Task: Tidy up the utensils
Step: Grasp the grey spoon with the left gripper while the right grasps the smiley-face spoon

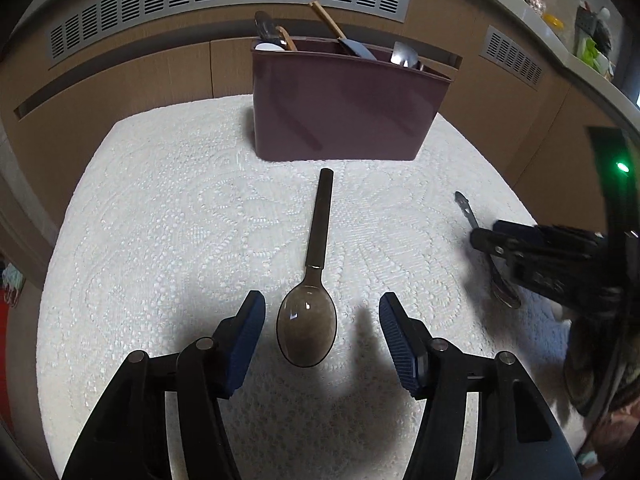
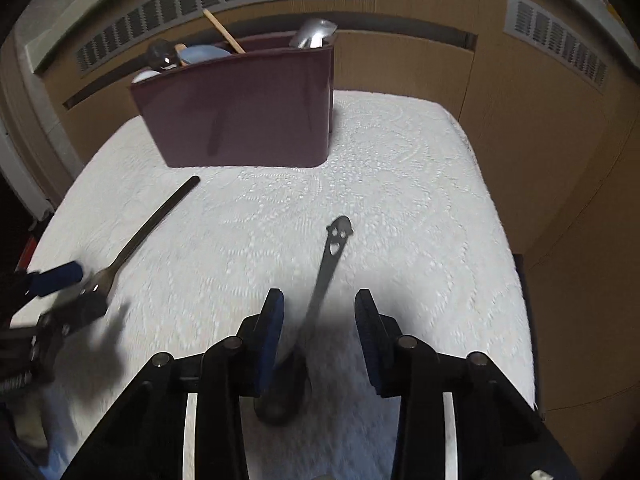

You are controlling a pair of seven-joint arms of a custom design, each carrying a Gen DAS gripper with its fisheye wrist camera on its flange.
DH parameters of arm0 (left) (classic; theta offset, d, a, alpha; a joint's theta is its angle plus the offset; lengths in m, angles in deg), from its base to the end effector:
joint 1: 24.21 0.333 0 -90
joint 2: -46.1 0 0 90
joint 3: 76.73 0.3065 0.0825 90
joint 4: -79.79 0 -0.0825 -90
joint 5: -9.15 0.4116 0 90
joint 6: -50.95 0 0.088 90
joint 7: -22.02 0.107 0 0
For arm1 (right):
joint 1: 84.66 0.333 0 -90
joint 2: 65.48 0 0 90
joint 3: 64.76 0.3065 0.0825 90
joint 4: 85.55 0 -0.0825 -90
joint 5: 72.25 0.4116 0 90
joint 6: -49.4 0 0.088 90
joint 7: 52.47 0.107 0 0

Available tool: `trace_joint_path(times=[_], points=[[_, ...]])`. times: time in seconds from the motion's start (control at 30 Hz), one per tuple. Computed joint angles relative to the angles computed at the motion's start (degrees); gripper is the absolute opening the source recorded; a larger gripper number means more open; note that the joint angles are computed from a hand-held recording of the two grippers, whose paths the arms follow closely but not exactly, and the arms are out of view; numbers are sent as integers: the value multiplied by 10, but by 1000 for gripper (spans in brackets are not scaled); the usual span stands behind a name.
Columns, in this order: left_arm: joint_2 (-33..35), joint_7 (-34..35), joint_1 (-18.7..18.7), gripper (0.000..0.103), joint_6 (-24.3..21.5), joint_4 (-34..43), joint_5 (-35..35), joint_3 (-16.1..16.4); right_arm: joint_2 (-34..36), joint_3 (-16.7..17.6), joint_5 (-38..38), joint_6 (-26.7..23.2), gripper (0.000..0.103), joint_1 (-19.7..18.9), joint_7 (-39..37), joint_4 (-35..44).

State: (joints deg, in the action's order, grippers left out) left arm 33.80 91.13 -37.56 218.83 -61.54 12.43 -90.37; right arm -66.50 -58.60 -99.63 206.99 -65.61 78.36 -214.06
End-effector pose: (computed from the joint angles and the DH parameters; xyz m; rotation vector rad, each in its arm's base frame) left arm 0.4637 -0.2423 0.4234 -1.7417 2.0673 -0.8386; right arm 0.5175 0.2644 0.4037 -1.9865 1.7558 -0.5375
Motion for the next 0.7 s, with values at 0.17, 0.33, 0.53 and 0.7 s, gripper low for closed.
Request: trace_joint_path(times=[0.17, 0.33, 0.53, 0.7], points=[[10, 31, -7, 60, -14, 18, -22, 13, 24, -1, -14, -24, 9, 10, 1, 31], [27, 35, 0, 60, -29, 44, -14, 8, 1, -3, -28, 10, 8, 9, 2, 3], [44, 49, -2, 60, -47, 67, -6, 6, -27, -4, -4, 52, 8, -8, -11, -30], [83, 208, -31, 51, -98, 131, -146, 33, -39, -2, 32, 85, 8, -22, -36, -55]])
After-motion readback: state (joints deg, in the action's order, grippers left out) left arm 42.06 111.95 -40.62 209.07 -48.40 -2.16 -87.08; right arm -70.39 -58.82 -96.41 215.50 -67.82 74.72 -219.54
